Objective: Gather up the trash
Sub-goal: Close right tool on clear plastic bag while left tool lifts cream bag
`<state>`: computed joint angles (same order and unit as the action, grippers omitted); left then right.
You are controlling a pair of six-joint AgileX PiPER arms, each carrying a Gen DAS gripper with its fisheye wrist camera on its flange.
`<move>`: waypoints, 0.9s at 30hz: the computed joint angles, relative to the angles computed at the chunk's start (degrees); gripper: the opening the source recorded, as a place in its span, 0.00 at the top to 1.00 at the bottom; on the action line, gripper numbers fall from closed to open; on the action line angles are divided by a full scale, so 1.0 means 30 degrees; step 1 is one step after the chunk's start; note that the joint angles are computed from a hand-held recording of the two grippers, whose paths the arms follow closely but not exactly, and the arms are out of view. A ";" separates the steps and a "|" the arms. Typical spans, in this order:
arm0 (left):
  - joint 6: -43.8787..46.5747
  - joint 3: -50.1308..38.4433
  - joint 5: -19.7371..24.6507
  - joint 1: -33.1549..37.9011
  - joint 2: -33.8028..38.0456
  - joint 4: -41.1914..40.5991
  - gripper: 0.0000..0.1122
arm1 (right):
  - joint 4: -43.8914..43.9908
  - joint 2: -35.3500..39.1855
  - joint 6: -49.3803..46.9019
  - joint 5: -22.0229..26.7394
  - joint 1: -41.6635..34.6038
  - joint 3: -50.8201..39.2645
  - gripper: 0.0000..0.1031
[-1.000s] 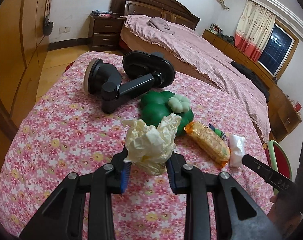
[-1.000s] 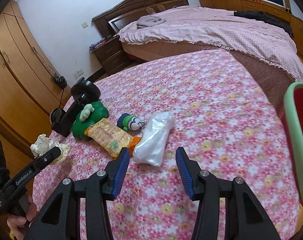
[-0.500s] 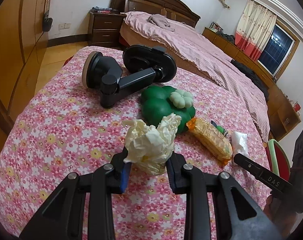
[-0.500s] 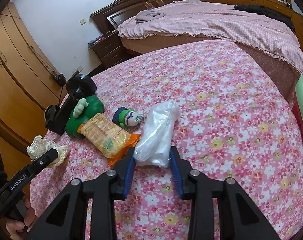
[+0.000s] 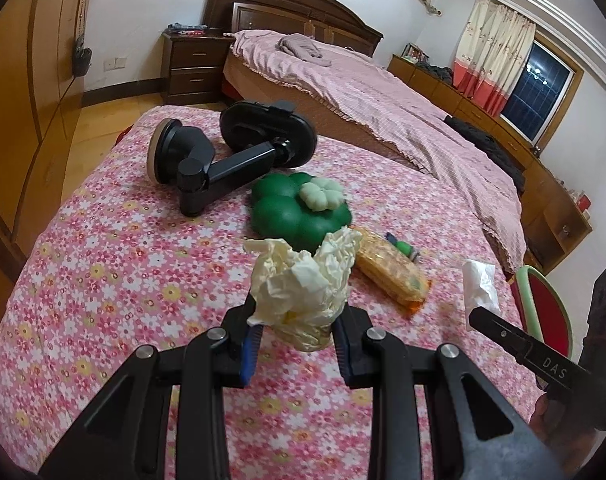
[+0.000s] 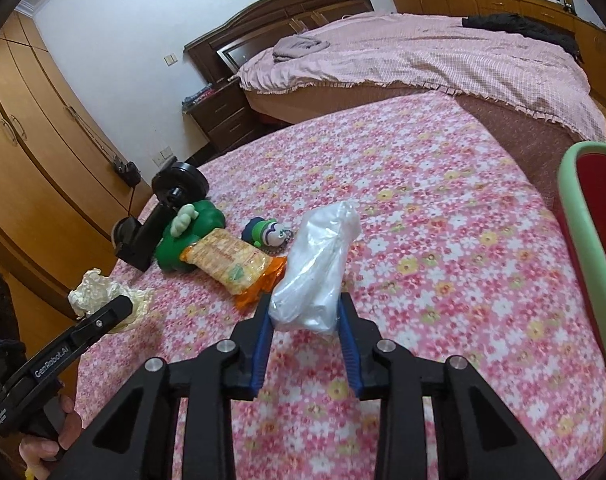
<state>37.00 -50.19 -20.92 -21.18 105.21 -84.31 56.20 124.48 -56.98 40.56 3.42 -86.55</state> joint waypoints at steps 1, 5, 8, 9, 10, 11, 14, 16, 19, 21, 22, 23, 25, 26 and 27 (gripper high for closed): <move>0.0046 0.0109 -0.0128 -0.0213 -0.0193 -0.0101 0.72 | 0.0245 -0.0271 -0.0303 -0.0035 -0.0100 0.0362 0.67; 0.0370 0.0414 -0.0617 -0.0916 -0.0817 -0.0614 0.72 | 0.1347 -0.1437 -0.1654 -0.0070 -0.0572 0.1874 0.67; 0.0698 0.0674 -0.1065 -0.1502 -0.1365 -0.1125 0.72 | 0.2007 -0.2153 -0.2458 -0.0056 -0.0877 0.2739 0.67; 0.0752 0.0745 -0.1210 -0.1692 -0.1516 -0.1245 0.72 | 0.2249 -0.2421 -0.2751 -0.0038 -0.0985 0.3052 0.67; 0.0859 0.0863 -0.1417 -0.1954 -0.1756 -0.1428 0.72 | 0.2504 -0.2700 -0.3071 -0.0038 -0.1091 0.3387 0.67; 0.0948 0.0911 -0.1555 -0.2128 -0.1892 -0.1566 0.72 | 0.2834 -0.3078 -0.3485 -0.0031 -0.1246 0.3831 0.67; 0.1363 0.1045 -0.2047 -0.2770 -0.2408 -0.2092 0.72 | 0.3521 -0.3842 -0.4356 0.0138 -0.1663 0.4688 0.67; 0.1761 0.1053 -0.2400 -0.3264 -0.2735 -0.2538 0.72 | 0.4098 -0.4536 -0.5086 0.0281 -0.2018 0.5411 0.67; 0.2518 0.0923 -0.2866 -0.3913 -0.3134 -0.3258 0.72 | 0.4764 -0.5427 -0.5964 0.0536 -0.2519 0.6270 0.67; 0.3131 0.0732 -0.3271 -0.4474 -0.3386 -0.3801 0.72 | 0.5121 -0.5911 -0.6435 0.0696 -0.2815 0.6730 0.67; 0.3411 0.0618 -0.3467 -0.4742 -0.3494 -0.4042 0.72 | 0.5319 -0.6228 -0.6734 0.0824 -0.3036 0.7006 0.67; 0.3619 0.0502 -0.3612 -0.4940 -0.3548 -0.4196 0.72 | 0.5430 -0.6400 -0.6911 0.0900 -0.3176 0.7154 0.68; 0.4360 0.0125 -0.3979 -0.5434 -0.3672 -0.4731 0.72 | 0.5812 -0.6939 -0.7441 0.1154 -0.3616 0.7634 0.67; 0.4654 -0.0061 -0.4093 -0.5615 -0.3679 -0.4935 0.72 | 0.6010 -0.7246 -0.7713 0.1354 -0.3921 0.7866 0.67; 0.4941 -0.0245 -0.4198 -0.5795 -0.3701 -0.5111 0.72 | 0.6157 -0.7479 -0.7928 0.1512 -0.4169 0.8044 0.67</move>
